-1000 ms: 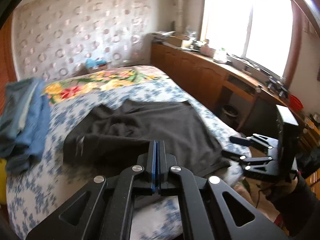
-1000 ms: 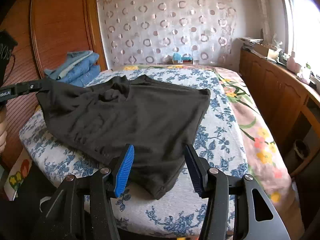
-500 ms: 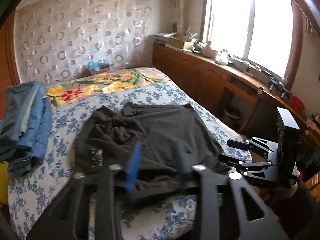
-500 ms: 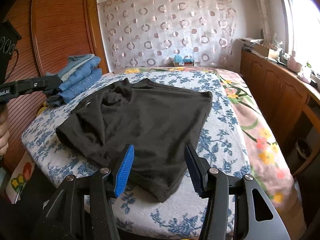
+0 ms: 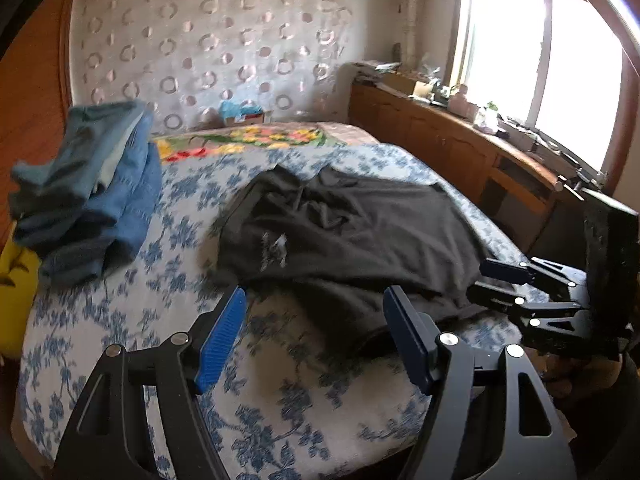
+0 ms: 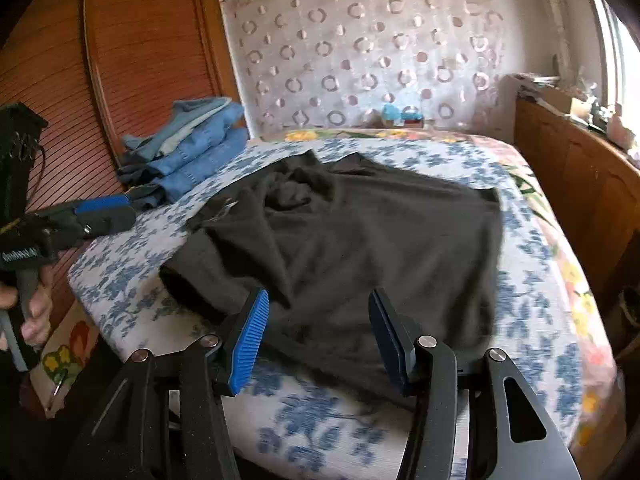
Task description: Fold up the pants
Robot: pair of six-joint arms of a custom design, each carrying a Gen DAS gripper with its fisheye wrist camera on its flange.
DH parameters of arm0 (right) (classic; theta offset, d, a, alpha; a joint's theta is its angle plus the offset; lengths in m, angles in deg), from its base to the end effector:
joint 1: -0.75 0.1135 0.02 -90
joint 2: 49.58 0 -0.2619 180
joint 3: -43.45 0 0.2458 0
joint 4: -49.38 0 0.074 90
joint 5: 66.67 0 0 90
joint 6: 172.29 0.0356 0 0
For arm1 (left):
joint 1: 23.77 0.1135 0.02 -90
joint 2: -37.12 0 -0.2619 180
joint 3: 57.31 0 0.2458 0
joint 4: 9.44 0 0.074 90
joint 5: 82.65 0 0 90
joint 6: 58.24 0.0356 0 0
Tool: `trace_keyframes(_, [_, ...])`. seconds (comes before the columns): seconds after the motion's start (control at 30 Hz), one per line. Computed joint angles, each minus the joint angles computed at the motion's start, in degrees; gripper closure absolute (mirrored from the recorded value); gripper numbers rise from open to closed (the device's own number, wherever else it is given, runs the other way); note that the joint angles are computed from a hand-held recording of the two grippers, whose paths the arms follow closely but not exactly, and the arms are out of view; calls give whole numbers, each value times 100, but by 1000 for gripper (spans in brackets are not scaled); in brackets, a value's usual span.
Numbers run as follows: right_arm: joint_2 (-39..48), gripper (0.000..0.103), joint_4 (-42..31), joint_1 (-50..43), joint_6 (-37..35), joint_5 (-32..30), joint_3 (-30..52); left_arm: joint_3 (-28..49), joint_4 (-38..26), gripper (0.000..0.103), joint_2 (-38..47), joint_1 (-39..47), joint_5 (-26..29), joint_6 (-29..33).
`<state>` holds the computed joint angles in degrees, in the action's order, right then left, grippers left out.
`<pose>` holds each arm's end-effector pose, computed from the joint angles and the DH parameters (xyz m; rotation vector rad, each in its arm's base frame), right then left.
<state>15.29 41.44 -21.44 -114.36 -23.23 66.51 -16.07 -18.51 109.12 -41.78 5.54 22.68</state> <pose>0.1539 -0.0348 0.1116 -0.5185 2.0952 0.4601 0.2233 -0.0714 0.1667 0.1603 2.2689 -0.2144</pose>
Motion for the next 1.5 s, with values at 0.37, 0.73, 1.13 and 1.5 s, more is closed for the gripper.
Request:
trace_keyframes(0.37, [707,55,1249,1153,990,742,-97,-31,577,31,1067,-168,-156,-48])
trace_keyframes(0.73, [1530,59,2177,1942,1523,1383,-46,-78,749,30,1449,-90,-164,-11])
trace_keyframes(1.13, [2076,97,2434,2566,1747,1832,294,-181,920,28,1451,-35,-21,-74])
trace_keyframes(1.5, [843,101,2414,2150,1631,1606,-109,-413,878,28,719,-91,-158,-156])
